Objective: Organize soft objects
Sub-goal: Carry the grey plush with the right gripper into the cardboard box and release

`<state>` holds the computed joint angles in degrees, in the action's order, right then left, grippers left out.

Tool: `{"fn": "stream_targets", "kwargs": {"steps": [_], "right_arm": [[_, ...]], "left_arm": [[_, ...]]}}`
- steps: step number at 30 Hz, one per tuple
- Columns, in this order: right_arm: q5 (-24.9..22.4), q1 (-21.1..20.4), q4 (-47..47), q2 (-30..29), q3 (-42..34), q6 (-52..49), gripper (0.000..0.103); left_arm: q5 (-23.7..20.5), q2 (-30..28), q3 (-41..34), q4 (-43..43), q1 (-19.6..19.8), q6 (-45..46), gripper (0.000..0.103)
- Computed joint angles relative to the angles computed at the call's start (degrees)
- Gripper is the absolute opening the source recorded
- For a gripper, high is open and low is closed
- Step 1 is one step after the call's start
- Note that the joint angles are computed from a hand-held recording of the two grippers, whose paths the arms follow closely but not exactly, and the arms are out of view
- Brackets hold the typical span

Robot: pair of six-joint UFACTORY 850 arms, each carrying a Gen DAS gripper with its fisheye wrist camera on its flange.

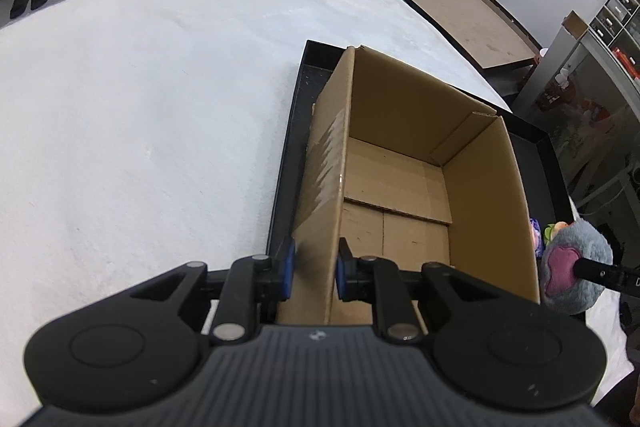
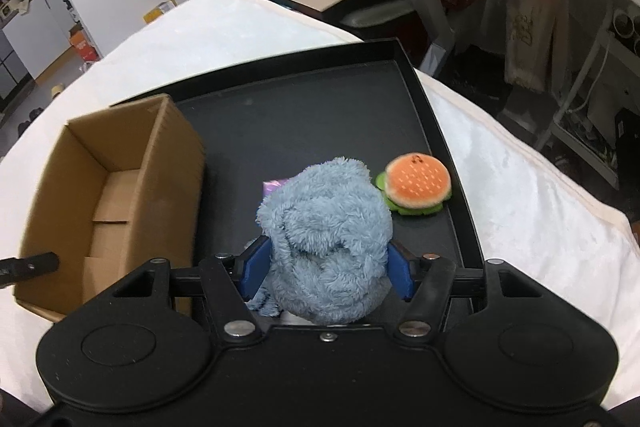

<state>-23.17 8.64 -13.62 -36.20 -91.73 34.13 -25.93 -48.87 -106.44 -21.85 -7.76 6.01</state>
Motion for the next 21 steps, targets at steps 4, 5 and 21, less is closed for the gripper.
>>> {"fn": "stream_targets", "kwargs": {"steps": [4,5,21], "right_arm": [[-0.2,0.6,0.9,0.3,-0.8,-1.5,0.058],[-0.2,0.7,1.1,0.4,-1.0,-1.6,0.058],[-0.4,3.6,-1.5,-0.8,-6.8,-0.9,0.058]], "left_arm": [[0.7,0.5,0.7,-1.4,0.1,2.3,0.018],[1.0,0.7,1.1,-1.6,0.0,2.7,0.018],[1.1,1.7,2.6,-7.3,0.6,7.8,0.020]]}}
